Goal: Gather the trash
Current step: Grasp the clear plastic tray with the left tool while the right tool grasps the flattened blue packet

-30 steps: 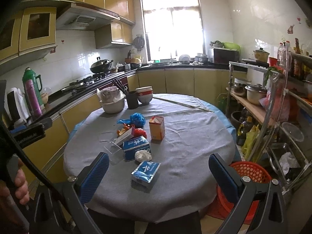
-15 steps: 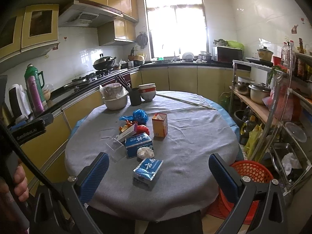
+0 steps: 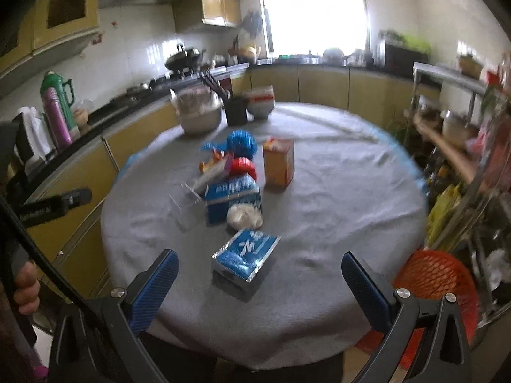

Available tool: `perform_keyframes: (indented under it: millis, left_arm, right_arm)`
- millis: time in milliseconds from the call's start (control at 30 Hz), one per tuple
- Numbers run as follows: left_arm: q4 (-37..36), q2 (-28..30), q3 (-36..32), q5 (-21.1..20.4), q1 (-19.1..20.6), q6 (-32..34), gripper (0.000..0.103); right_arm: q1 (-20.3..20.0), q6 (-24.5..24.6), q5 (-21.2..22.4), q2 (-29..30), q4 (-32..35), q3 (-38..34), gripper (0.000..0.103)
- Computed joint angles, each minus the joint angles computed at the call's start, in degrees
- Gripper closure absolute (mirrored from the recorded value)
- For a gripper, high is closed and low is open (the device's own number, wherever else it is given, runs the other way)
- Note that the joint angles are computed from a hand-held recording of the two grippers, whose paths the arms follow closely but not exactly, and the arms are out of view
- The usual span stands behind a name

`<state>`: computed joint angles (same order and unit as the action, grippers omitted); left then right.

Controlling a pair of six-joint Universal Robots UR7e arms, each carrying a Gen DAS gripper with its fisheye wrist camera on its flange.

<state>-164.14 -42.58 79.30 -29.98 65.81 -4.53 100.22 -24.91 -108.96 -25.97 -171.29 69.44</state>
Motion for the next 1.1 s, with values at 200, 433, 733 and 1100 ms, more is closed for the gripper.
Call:
perform_keyframes:
  millis: [200, 433, 733, 1100]
  left_arm:
    - [12.9, 3.2, -8.7, -5.2, 3.4, -2.9, 0.0]
    - [30.1, 10.8, -27.8, -12.6, 6.4, -9.4, 0.0]
    - [56.0, 26.3, -59.4, -15.5, 8.4, -22.2, 0.0]
    - [59.4, 28.4, -63.0, -18.1, 9.6, -29.9, 0.015]
  right_arm:
    - [-1.4, 9.2, -2.3, 5.7, 15.9, -12.5, 0.005]
    - [-0.6, 13.3, -8.8, 13.9, 28.5, -27.5, 0.025]
    - [-0.1, 14.3, -12.5, 18.8, 34.3, -35.3, 0.037]
    - [-1.3, 14.4, -7.7, 16.9, 32.8, -32.7, 0.04]
